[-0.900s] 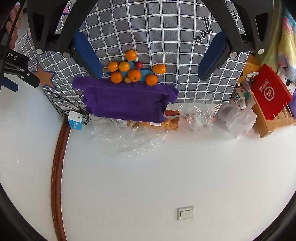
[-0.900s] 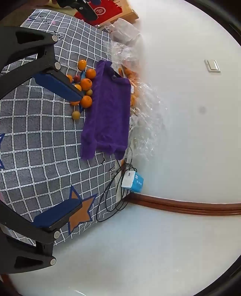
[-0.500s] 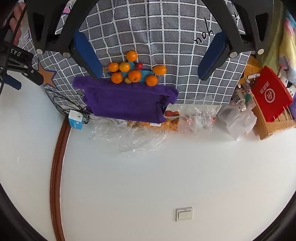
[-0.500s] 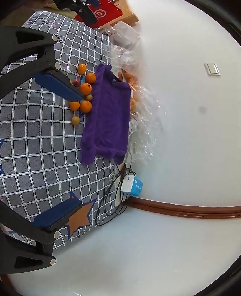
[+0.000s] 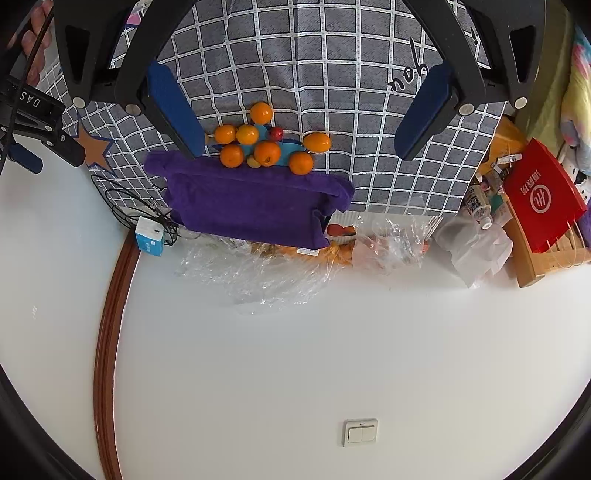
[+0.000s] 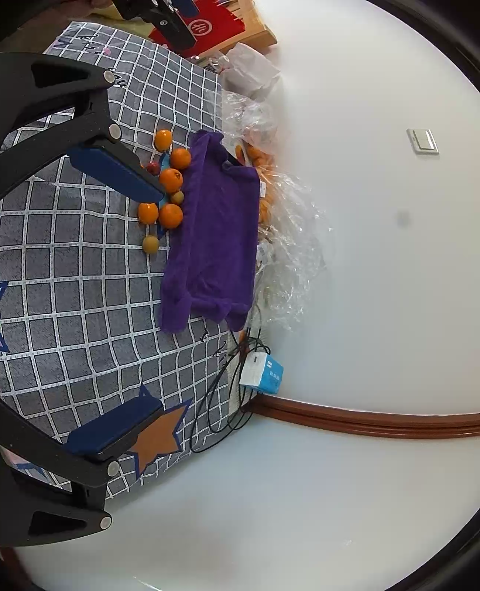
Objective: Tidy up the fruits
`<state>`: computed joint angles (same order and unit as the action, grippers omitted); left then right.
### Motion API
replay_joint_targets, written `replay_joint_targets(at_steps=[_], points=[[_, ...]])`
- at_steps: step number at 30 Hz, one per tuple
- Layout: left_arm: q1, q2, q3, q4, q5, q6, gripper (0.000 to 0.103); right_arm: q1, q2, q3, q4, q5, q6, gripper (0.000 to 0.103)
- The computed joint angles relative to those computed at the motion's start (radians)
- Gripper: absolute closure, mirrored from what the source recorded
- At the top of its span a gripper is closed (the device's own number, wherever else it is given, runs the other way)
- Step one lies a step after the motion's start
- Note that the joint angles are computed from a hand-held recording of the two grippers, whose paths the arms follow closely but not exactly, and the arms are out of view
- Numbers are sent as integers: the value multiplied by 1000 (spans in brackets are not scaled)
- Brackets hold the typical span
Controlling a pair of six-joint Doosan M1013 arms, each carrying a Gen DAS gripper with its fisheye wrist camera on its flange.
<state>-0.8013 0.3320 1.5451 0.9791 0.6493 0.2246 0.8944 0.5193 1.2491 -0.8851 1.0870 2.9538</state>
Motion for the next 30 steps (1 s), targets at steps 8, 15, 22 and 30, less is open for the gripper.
replay_joint_targets(at_steps=[8,15,22,30], points=[[2,-4,9,11,-7,-18,0,1,0,1,-4,-2,12,0],[1,-3,7,8,3,-10,0,2,-2,4,-5,-10,16,0],[-5,-6,11,28,8,-19,0,5,-7,10,-14,-13,22,0],[-9,-12,17,41,13,-30,0,7,-7,8,-20,-16,29,0]])
